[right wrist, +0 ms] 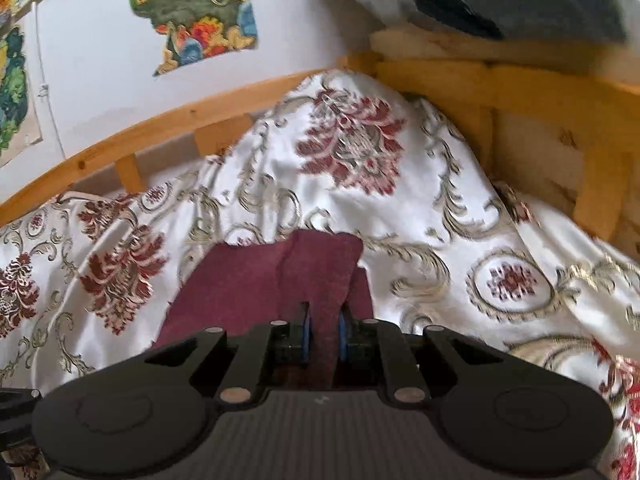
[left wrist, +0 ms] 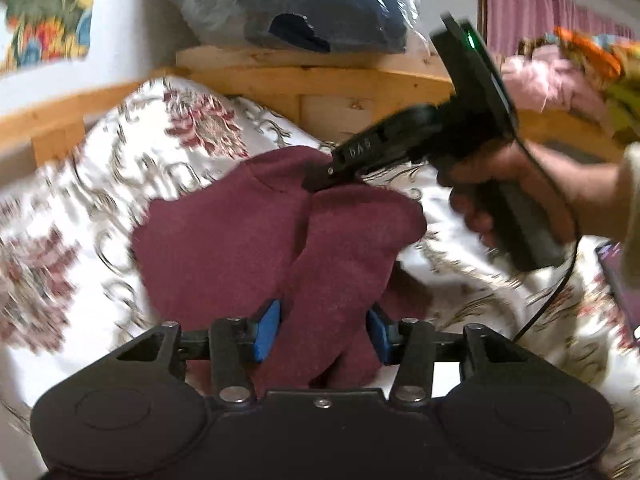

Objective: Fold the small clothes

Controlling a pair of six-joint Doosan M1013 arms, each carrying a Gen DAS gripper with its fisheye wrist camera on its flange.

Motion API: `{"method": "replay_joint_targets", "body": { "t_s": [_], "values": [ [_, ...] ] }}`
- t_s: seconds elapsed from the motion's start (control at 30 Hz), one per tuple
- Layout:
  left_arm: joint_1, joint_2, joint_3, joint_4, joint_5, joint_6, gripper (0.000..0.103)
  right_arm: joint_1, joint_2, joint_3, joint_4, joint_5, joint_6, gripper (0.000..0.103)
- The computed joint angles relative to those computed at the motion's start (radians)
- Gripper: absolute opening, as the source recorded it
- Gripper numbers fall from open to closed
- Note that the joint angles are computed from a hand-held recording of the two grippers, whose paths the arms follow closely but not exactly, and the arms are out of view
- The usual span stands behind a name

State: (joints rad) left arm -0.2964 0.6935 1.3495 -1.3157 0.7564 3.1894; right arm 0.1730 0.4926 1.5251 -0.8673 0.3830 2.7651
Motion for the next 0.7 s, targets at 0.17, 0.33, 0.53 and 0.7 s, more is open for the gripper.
{"method": "replay_joint_targets", "body": {
  "t_s": [0.17, 0.33, 0.53, 0.7],
  "values": [
    [0.031, 0.046, -0.072, 0.028, 0.157, -0.241, 0.056, -0.005, -0.01, 0.038, -0.009, -0.013, 0.053, 0.015],
    [0.055, 0.076, -0.127, 0.028, 0.259, -0.42, 0.067, -0.005, -0.017, 0.057, -0.036, -0.026, 0.094, 0.017],
    [0.072, 0.065, -0.12, -0.011, 0.224, -0.491, 0.08, 0.005, -0.028, 0.063, -0.063, -0.013, 0.133, 0.023],
    [0.068, 0.06, -0.122, 0.025, 0.139, -0.611, 0.096, 0.022, -0.047, 0.069, -0.128, -0.01, 0.183, 0.059]
  ]
}}
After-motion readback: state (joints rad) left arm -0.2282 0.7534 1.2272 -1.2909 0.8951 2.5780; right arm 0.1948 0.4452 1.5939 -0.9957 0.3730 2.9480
